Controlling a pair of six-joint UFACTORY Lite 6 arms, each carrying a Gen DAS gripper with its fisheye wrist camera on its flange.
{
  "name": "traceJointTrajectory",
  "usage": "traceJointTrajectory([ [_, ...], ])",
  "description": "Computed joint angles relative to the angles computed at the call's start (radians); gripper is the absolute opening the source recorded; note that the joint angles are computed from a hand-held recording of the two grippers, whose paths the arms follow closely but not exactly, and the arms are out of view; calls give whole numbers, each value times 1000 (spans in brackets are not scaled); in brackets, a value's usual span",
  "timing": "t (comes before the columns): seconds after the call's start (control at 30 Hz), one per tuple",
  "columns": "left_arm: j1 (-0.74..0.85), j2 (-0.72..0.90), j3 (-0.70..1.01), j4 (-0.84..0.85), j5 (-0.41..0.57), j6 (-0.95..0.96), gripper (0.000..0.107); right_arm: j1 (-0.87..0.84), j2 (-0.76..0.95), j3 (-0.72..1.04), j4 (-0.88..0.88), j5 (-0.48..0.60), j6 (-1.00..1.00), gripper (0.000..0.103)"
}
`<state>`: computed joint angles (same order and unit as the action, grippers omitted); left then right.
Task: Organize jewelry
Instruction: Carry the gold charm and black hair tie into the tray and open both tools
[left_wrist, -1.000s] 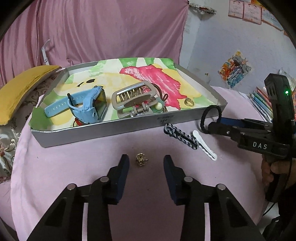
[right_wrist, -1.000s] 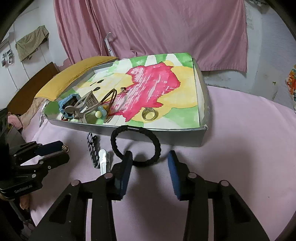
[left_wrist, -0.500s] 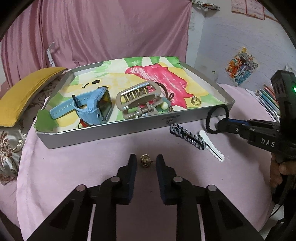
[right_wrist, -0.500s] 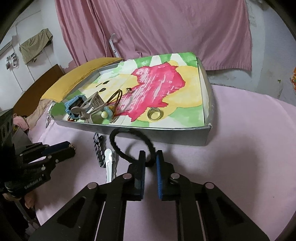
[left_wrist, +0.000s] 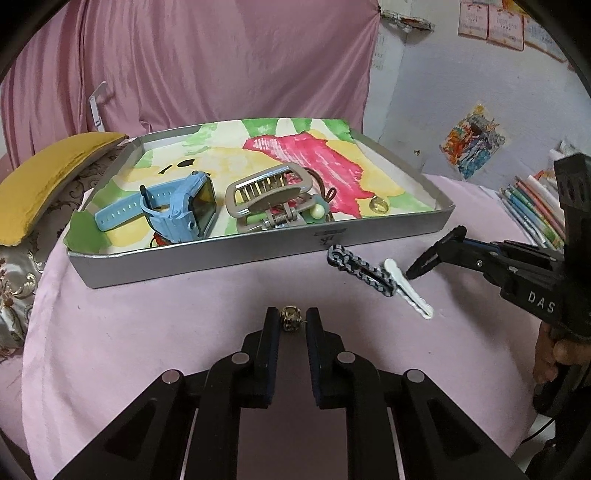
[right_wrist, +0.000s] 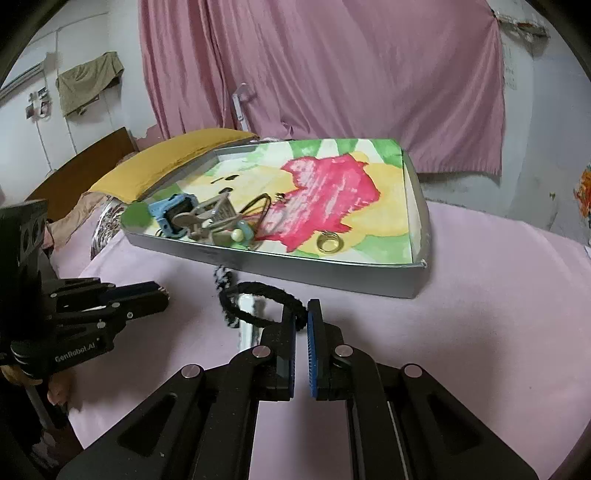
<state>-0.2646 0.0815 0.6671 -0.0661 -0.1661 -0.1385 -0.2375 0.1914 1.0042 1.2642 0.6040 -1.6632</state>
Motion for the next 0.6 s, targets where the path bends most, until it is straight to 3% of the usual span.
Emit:
traceJointTrajectory([
  [0.3,6,-118,-75,64,-117,-91,13,-30,-87,-39,130,73,-71,5],
  [0.47,-19,-179,-78,-136,-201,97,13,-37,-155,-71,315,120,-169,5],
  [0.6,-40,-181,-46,-255,-261,221,13,5,-205,-107,516,99,-317,5],
])
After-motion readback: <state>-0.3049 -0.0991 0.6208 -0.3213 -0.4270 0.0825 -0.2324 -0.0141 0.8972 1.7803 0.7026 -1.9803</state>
